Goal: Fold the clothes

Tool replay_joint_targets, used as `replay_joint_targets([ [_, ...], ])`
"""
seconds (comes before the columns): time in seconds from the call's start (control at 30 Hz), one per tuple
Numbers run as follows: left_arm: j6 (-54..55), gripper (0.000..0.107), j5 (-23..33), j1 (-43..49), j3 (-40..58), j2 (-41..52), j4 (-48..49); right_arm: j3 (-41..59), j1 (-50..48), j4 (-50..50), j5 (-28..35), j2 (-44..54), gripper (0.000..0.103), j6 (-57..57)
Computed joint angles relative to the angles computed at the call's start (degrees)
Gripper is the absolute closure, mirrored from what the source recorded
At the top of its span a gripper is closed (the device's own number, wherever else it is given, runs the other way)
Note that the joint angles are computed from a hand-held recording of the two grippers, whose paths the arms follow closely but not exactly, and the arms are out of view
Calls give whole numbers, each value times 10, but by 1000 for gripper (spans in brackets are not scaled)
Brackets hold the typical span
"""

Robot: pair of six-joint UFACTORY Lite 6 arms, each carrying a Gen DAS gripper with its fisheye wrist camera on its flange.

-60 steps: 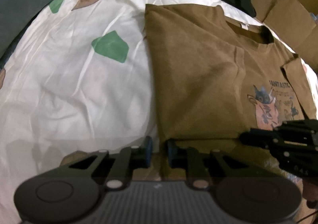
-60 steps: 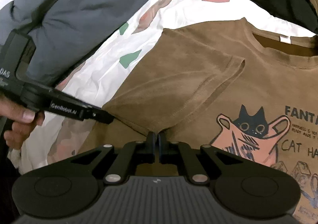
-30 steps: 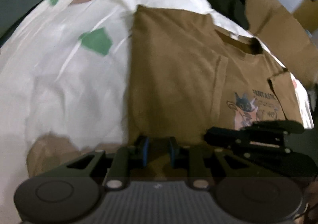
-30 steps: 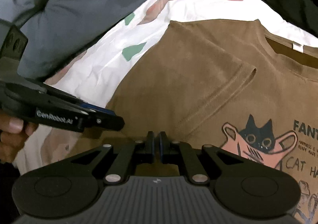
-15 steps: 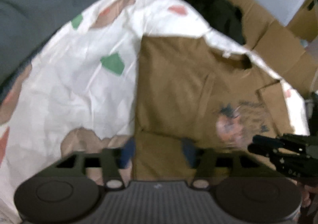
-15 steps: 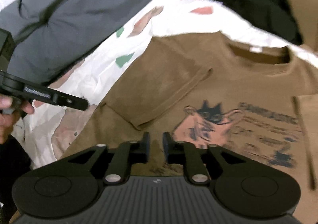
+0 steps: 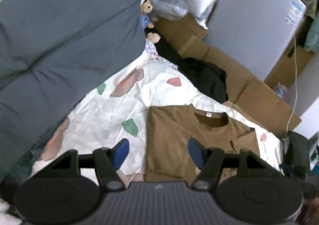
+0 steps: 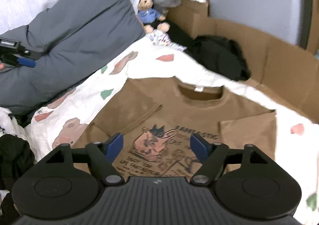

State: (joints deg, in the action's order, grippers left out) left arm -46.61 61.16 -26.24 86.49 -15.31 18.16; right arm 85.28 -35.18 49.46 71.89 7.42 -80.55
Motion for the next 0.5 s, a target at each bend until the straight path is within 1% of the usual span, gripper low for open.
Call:
replay_joint_targets([
  [0.07, -13, 34, 38, -35, 21, -5, 19, 17, -26, 2, 17, -2, 15, 4],
  [0.2, -84, 31, 138, -166, 64, 0, 88, 39, -74, 10, 53, -7, 13, -6],
  [0.37, -178, 30, 213, -307, 78, 9, 156, 34, -137, 16, 79, -35, 12, -51],
  [0.5, -266, 30, 270, -423, 87, 32, 197, 54, -200, 25, 124, -36, 12, -73],
])
